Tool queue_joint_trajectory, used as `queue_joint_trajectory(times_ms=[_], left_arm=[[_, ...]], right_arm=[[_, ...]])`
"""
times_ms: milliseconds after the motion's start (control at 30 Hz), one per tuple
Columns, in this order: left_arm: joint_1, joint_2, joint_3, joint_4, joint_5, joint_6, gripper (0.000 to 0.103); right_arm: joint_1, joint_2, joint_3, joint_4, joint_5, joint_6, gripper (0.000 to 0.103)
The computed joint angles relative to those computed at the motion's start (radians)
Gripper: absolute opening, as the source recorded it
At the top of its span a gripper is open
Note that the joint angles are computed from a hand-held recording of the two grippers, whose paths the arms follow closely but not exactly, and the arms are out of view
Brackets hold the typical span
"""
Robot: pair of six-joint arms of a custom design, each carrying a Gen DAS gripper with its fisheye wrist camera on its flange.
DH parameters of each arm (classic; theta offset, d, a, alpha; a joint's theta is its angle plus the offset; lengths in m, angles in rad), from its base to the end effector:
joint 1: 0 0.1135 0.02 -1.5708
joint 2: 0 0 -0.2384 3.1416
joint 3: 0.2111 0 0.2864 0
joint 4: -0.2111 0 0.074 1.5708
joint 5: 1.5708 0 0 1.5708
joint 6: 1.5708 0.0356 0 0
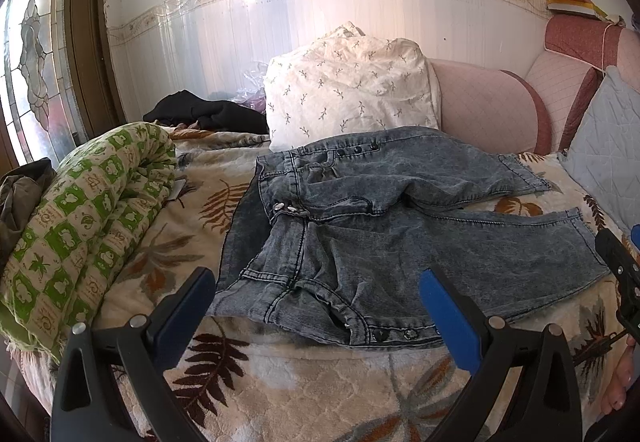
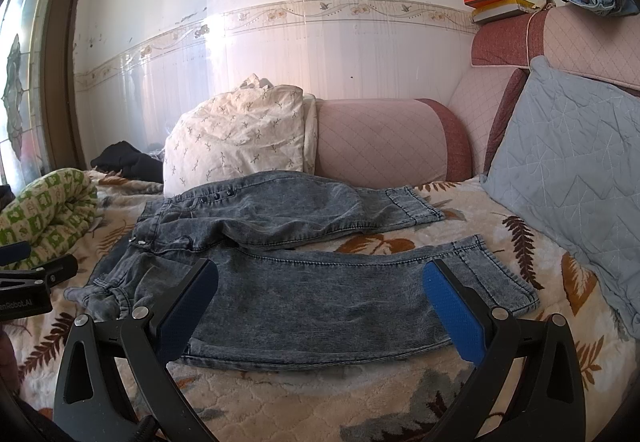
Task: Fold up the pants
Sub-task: 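Grasp the jeans waistband with the left gripper while the right gripper grasps it too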
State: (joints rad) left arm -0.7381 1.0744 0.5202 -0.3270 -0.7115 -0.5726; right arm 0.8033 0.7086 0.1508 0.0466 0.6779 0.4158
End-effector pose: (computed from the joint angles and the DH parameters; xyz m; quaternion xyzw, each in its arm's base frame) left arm 0.1935 -0.1446 0.1489 -0.0444 0.8889 0.0668 0.4510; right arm 0.1529 0.1263 0.1216 0.0082 0.8309 0.0376 0.5550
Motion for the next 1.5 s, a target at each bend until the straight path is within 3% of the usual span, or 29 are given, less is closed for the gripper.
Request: queue_joint_trajectory(times_ms=[233,333,400,467,567,667,767,967,1033,1100,1133,1233,1367,1500], left_arm=[[0.012,-0.01,-0.008,0.009,0.019,0.02,0.103],[0.144,-0.039,0.001,0.001,0.18,0.146,0.103],[0.307,-0.008,0.058,-0.016,0.354,0.272,0.103],[0.452,0.112,0.173,-0.045,0.446,0.382,0.103],[0.596,0.373,0.388,-0.008,0.391,0.492,0.103],[0.699,0.708,0.712,-0.088,0.478,0.521,0.103],[0.757,1.001,1.02,-0.189,0.556,0.465,0.101],[0.785,1.367,1.487,-0.366,0.672,0.369,0.085],[0.787,1.449,1.601,-0.415,0.721,0.345,0.068],[0.785,1.516,1.692,-0.459,0.739,0.33,0.059],[0.783,1.548,1.734,-0.479,0.746,0.322,0.048],[0.792,1.584,1.772,-0.477,0.82,0.285,0.018],[0.787,1.585,1.762,-0.427,0.841,0.281,0.006],[0.787,1.567,1.724,-0.378,0.864,0.283,0.005]], right_arm=[[0.0,-0.008,0.001,-0.011,0.0,0.005,0.103],[-0.041,-0.069,0.003,-0.084,-0.04,0.034,0.103],[-0.151,-0.126,0.036,-0.168,-0.195,0.027,0.103],[-0.316,-0.098,0.112,-0.212,-0.405,-0.027,0.103],[-0.507,0.128,0.308,-0.233,-0.619,-0.148,0.103],[-0.616,0.418,0.544,-0.244,-0.678,-0.279,0.103],[-0.706,0.689,0.769,-0.266,-0.732,-0.312,0.103],[-0.825,1.085,1.107,-0.289,-0.769,-0.217,0.103],[-0.846,1.167,1.184,-0.297,-0.769,-0.188,0.103],[-0.865,1.219,1.233,-0.3,-0.767,-0.165,0.103],[-0.876,1.238,1.251,-0.298,-0.77,-0.156,0.103],[-0.9,1.287,1.311,-0.307,-0.783,-0.145,0.103],[-0.928,1.385,1.439,-0.334,-0.772,-0.159,0.102],[-0.977,1.569,1.667,-0.432,-0.841,-0.122,0.097]])
